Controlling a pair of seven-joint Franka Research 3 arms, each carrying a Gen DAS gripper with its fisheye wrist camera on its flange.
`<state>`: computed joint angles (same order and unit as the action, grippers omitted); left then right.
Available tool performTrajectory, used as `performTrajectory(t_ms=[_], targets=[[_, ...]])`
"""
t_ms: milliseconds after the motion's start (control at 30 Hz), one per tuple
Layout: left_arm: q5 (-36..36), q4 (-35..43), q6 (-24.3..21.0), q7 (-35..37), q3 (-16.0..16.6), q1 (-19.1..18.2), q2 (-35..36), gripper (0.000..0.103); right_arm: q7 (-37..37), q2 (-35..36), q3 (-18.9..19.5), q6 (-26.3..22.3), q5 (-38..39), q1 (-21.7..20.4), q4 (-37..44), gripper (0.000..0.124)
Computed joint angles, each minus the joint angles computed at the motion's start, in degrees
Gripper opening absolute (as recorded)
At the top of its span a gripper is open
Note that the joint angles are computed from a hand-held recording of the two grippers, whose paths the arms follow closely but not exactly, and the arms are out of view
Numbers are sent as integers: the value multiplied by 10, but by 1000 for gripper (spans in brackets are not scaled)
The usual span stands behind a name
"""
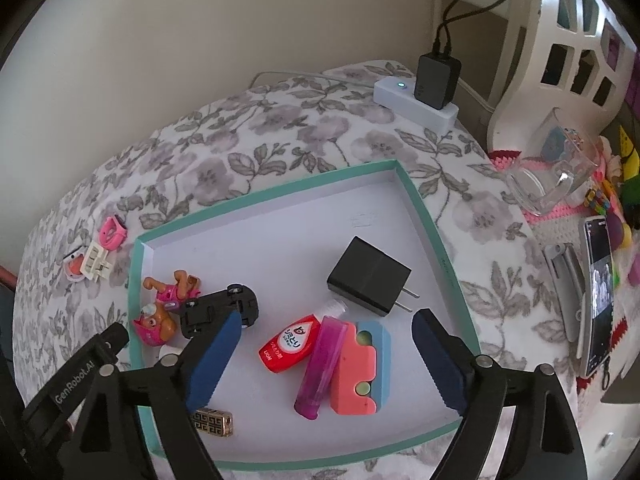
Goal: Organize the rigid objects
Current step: 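Open both grippers to release the stick and the car in the tray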
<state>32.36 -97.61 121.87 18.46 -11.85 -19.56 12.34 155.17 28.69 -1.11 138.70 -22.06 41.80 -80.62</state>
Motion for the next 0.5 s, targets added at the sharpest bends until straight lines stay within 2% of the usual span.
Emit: performTrajectory(t_ms=[67, 500], targets=[[-2, 2, -8, -1, 0, 0, 2, 100, -4, 3, -1, -5, -3, 2, 5, 103], [-15, 6, -39, -5, 2, 3, 4, 100, -31, 21, 2, -12, 2, 6, 32, 103]])
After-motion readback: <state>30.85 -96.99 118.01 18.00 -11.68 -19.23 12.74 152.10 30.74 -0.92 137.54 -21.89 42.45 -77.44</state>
